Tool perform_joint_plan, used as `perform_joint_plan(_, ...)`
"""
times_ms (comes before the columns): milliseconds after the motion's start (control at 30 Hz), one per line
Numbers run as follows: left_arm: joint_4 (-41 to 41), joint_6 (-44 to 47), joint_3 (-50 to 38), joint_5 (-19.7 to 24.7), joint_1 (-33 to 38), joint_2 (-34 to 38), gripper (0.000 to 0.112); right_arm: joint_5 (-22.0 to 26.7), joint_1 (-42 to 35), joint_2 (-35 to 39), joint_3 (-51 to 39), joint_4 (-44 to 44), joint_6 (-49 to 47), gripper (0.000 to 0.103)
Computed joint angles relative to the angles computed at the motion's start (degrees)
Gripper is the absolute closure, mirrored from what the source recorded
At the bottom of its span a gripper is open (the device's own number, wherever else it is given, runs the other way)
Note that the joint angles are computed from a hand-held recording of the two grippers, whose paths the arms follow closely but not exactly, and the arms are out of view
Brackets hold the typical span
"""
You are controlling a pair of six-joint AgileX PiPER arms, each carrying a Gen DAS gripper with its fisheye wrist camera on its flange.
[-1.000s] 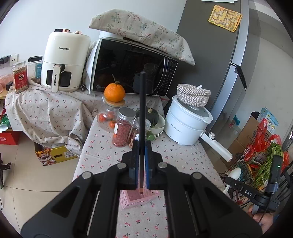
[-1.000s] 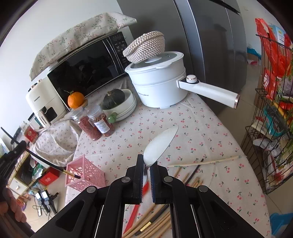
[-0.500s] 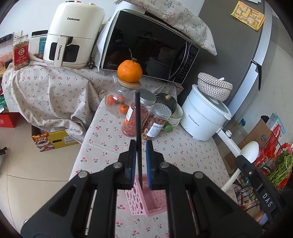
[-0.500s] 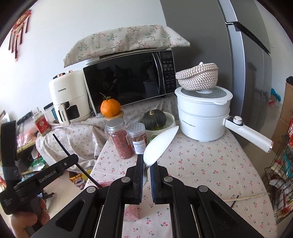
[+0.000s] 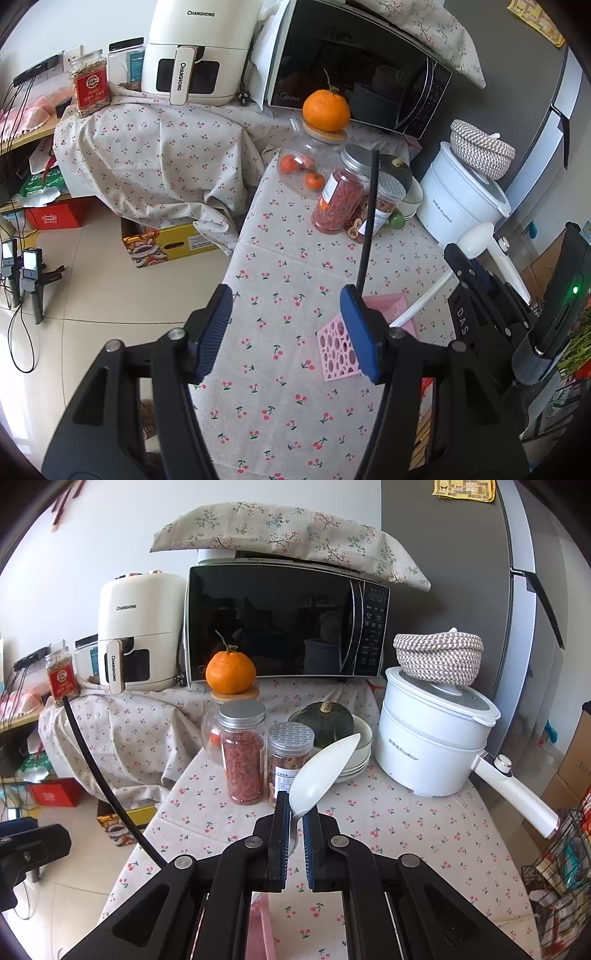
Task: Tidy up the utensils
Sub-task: 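Carry the chopstick and spoon into the pink basket and open both tools, then move the left tool to the red plastic spoon and grasp it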
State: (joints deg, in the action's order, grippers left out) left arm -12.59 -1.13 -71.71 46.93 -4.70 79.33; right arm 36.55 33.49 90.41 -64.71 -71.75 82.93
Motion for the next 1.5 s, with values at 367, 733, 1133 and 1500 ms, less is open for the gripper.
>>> perform_joint_plan(367, -2.53, 3.49, 0.13, 2.68, 2.21, 0.79, 0.043, -9.38, -3.85, -1.97, 0.81, 16.68, -10.85, 0.058)
perform_joint_plan(733, -7.2, 8.16, 2.57, 5.02, 0.11, -1.11, 0.036, -10.02, -11.94, -18.21, 6.8, 53.05, -43.37, 0.033)
perform_joint_plan(1133, -7.63, 10.52, 6.21, 7.86, -7.49, -3.52, 0.032, 1.77, -28.1, -29.93, 14.23, 74.47, -67.32, 0.018)
perform_joint_plan(1500, -2.56, 2.68, 7.43, 6.72, -19.17, -2.42, 0.028, 13.49, -51.33, -30.16, 19.34, 91.91, -92.56, 0.017)
